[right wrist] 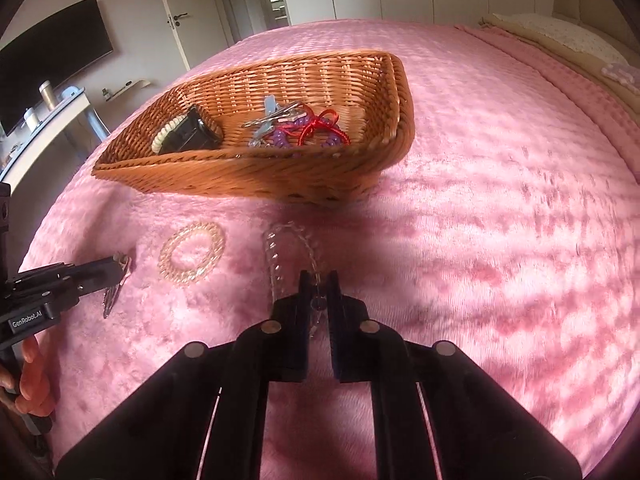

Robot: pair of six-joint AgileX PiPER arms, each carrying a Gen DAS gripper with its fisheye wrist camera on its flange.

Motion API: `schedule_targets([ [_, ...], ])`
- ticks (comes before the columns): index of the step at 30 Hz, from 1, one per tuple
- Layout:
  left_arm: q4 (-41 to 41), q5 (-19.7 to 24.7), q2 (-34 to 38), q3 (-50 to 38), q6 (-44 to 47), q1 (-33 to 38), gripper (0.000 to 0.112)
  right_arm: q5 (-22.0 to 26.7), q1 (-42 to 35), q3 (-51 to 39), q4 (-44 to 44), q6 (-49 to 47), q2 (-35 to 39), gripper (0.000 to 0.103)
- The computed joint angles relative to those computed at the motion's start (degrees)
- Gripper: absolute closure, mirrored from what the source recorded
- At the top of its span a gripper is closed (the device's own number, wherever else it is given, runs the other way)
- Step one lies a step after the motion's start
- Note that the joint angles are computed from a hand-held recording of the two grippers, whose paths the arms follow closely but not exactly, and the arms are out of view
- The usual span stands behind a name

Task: Organize jewelry
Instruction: 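Grasp the silver hair clip with the left tool while the right tool grasps the clear bead bracelet, then carry the silver clip and clear bracelet into the basket and open both tools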

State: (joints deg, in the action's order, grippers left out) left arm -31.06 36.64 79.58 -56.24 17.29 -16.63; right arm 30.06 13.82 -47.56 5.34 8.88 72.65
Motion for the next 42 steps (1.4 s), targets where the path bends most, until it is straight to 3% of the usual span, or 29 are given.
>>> schedule_targets([
  [5, -15.3, 3.2, -3.1, 4.0, 14.0, 5.3, 0.097, 1.9, 2.7, 3.8, -3.4, 7.6, -6.0, 0.097],
  [9, -18.1, 2.9, -3.9, 5.7, 16.6, 5.3, 0.097, 4.5, 6.2, 5.9, -10.0, 15.8, -10.1, 0.096],
  [12, -18.6, 2.4, -3.9, 6.2, 17.1, 4.9, 0.097, 5.3, 3.8, 5.7, -4.3, 9.9, -10.3, 0.095],
  [14, -19.9, 2.4, -3.8, 6.4, 18.5, 5.0, 0.097, 5.5, 3.0, 5.2, -4.5, 9.9, -10.2, 0.084],
  [15, -20.6, 2.8, -3.9, 6.7, 19.4, 5.5, 0.097, 5.7, 2.9, 5.1, -5.3, 10.2, -10.2, 0.074],
  [16, -21.2, 2.9, -3.8, 6.8, 20.0, 5.7, 0.097, 5.8, 3.4, 4.7, -7.1, 11.7, -9.9, 0.072],
  [22, -22.2, 2.9, -3.3, 7.0, 21.2, 5.9, 0.097, 5.0, 8.4, 3.0, -16.3, 19.9, -4.4, 0.075],
  [23, -22.3, 2.8, -3.3, 7.2, 21.7, 6.0, 0.097, 5.1, 9.6, 2.7, -18.6, 21.7, -3.8, 0.085],
  [24, -21.8, 2.5, -3.4, 7.1, 21.3, 5.6, 0.097, 5.3, 10.1, 2.3, -19.2, 21.8, -3.4, 0.094],
  [25, -20.9, 1.9, -3.6, 7.1, 20.7, 5.1, 0.097, 5.7, 11.0, 2.0, -20.4, 22.6, -3.1, 0.097],
  [28, -18.4, 0.3, -4.5, 7.1, 18.4, 3.6, 0.097, 6.5, 13.5, 2.0, -24.4, 26.2, -3.8, 0.097],
  [34, -13.4, 0.1, -8.4, 5.2, 12.6, 1.9, 0.097, 8.1, 12.6, -0.3, -18.8, 22.2, -8.9, 0.097],
  [42, 3.2, 0.8, -10.5, -7.2, -2.2, -2.1, 0.097, 13.3, 14.8, -11.0, -20.3, 21.7, -11.2, 0.097],
])
